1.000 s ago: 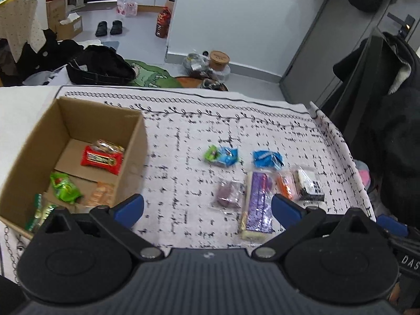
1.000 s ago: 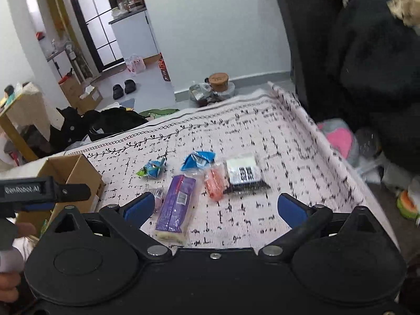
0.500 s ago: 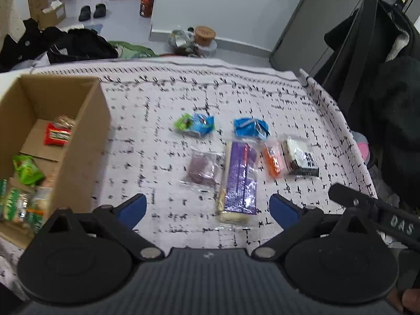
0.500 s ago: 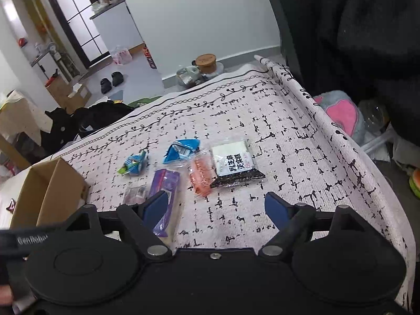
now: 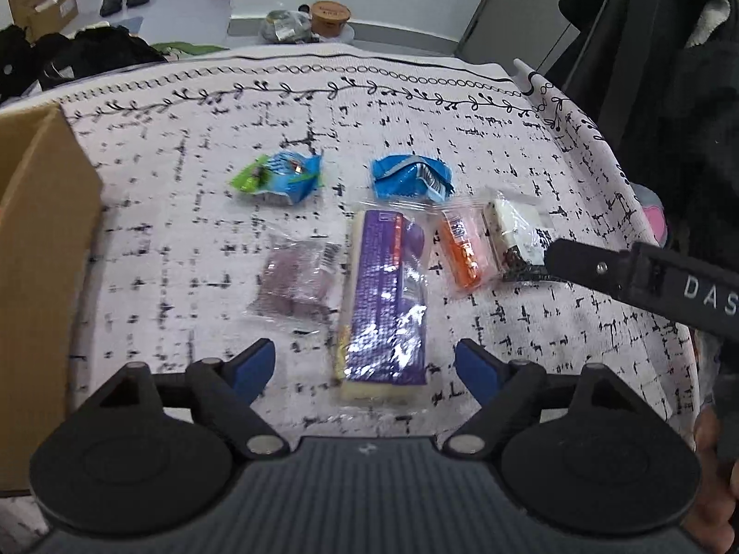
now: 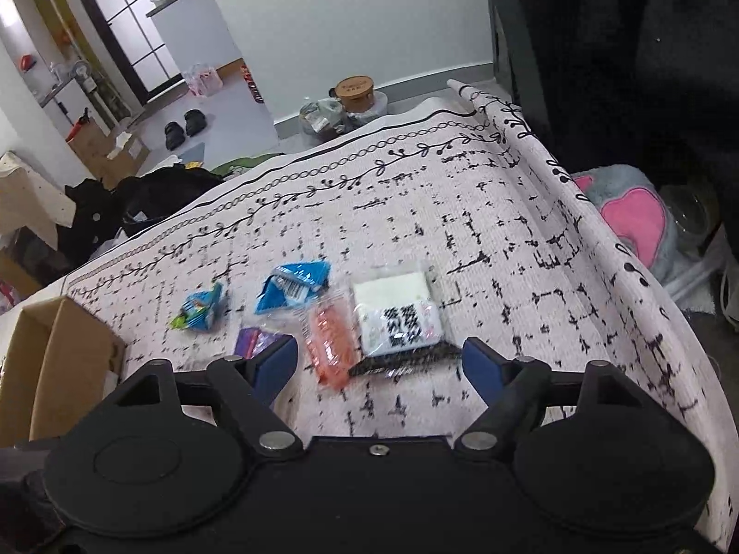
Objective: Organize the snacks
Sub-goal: 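Move both grippers back over the remaining snacks, then grasp the purple bar with the left gripper while the right grasps the white cracker pack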
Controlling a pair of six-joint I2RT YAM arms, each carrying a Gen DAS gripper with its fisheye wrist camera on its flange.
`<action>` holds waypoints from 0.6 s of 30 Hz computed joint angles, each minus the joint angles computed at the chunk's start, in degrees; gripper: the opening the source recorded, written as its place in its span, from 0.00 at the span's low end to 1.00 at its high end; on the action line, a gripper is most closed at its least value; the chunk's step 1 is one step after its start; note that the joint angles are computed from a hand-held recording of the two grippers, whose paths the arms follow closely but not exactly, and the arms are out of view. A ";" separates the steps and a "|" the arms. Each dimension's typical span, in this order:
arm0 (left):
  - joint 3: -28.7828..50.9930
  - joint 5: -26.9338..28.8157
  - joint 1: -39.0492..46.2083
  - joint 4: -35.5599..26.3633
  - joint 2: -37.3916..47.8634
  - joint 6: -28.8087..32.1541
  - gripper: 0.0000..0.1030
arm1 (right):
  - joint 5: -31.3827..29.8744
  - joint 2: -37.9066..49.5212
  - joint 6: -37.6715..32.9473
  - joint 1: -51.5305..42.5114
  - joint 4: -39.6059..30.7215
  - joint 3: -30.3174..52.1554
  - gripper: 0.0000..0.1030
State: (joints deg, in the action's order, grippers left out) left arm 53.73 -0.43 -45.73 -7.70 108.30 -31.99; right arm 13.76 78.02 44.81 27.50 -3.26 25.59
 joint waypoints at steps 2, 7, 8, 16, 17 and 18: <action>1.54 0.21 -0.07 0.08 1.86 -0.15 0.81 | -0.97 1.39 -0.31 -1.34 1.24 -0.06 0.74; 5.75 0.81 -0.57 -1.86 5.63 -1.20 0.69 | -1.81 6.49 -1.06 -2.61 2.51 1.53 0.70; 6.91 1.06 -0.67 -3.04 6.58 -1.71 0.64 | -1.56 7.35 -0.85 -2.61 2.49 1.79 0.70; 12.27 0.27 -0.63 -7.50 10.98 -4.74 0.38 | -7.07 12.92 -2.18 -5.20 2.10 3.70 0.20; 12.27 0.29 -0.54 -7.70 10.87 -4.69 0.35 | -6.21 12.00 -2.04 -4.47 1.27 3.64 0.15; 12.24 0.41 -0.41 -7.93 10.62 -4.61 0.33 | -5.99 11.31 -2.13 -3.94 0.65 3.59 0.04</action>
State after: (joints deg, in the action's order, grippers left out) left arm 65.97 -0.03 -46.14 -15.63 118.91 -36.60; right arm 7.76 89.33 42.68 23.56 -2.60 29.18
